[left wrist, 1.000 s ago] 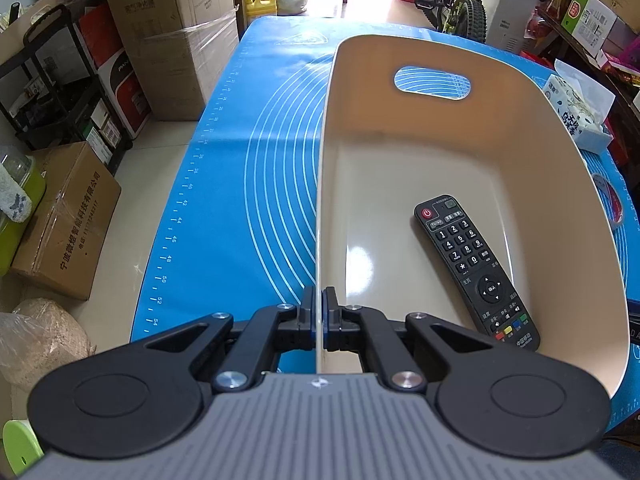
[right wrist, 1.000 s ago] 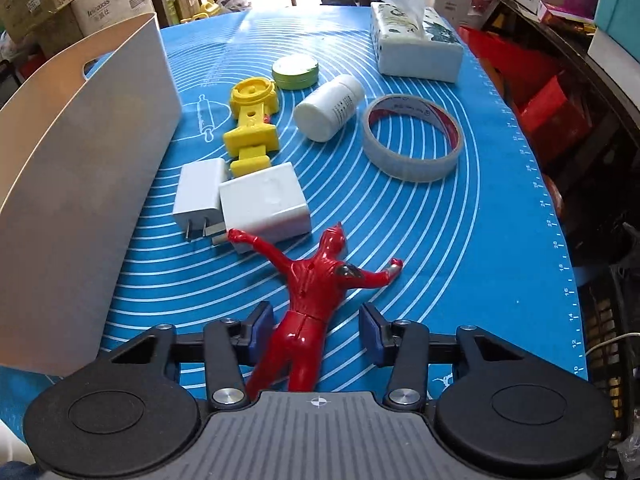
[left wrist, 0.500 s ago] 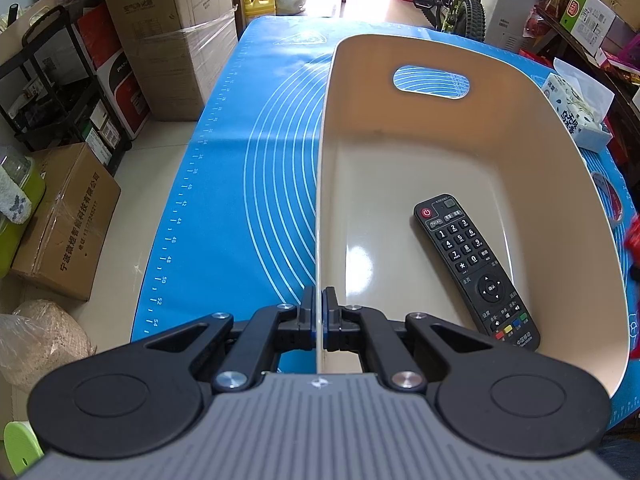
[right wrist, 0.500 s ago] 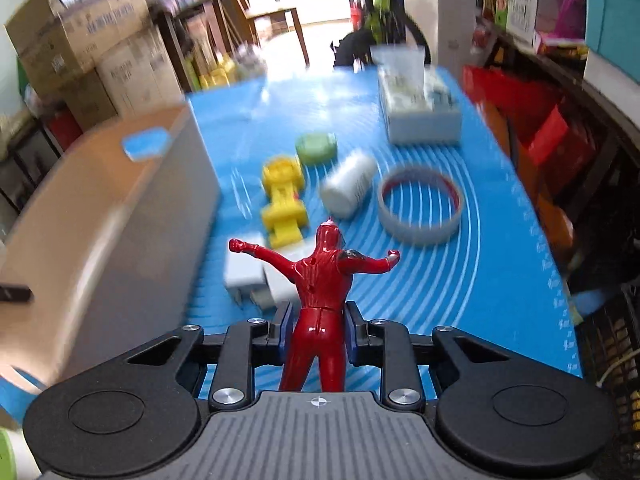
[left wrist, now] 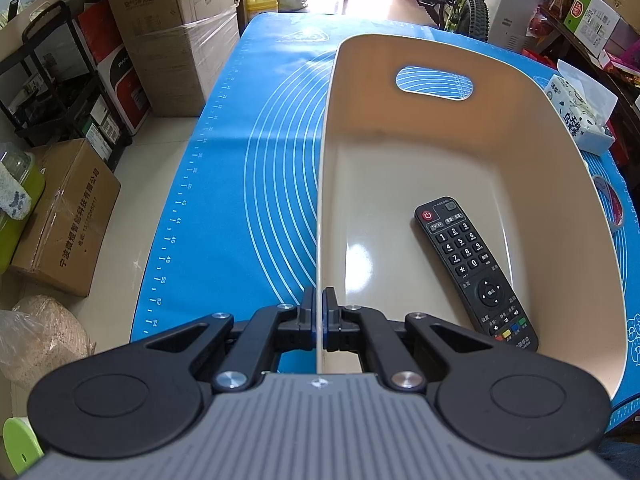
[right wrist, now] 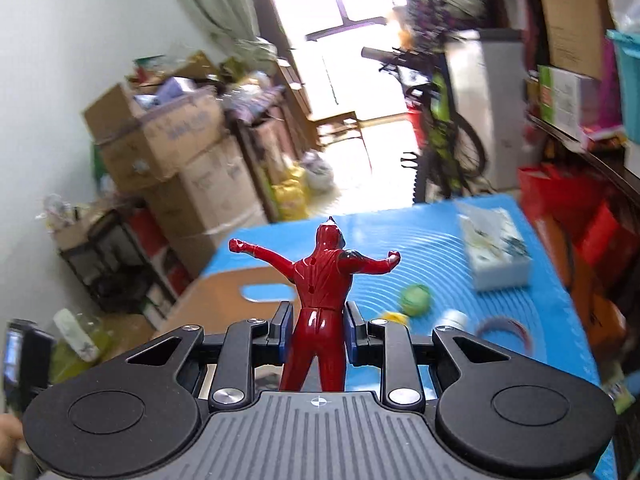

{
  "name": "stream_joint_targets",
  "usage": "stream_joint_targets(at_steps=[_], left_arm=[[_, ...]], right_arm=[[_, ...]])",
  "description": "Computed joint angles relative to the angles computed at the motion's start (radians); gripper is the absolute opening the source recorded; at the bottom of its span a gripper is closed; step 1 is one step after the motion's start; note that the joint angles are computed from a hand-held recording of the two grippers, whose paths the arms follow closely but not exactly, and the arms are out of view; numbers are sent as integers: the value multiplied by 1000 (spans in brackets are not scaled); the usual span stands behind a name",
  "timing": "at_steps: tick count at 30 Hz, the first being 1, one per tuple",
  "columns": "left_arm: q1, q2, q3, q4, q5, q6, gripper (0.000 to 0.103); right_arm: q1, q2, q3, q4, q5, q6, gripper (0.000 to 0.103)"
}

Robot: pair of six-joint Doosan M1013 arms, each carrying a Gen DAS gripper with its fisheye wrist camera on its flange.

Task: Organize rigid objects
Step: 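Lift the red figure with the right tool and release it into the bin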

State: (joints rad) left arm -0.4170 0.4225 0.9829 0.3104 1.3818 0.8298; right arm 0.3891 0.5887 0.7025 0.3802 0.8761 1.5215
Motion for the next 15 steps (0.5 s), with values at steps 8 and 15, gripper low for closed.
stream_joint_targets(at_steps=[8, 15], left_arm=[[-1, 21, -40, 3, 45, 8, 4], [0, 32, -55, 11, 59, 8, 4]], right_arm=[[25, 85, -133, 60, 101, -51, 35], [49, 162, -251, 59, 229, -37, 35]])
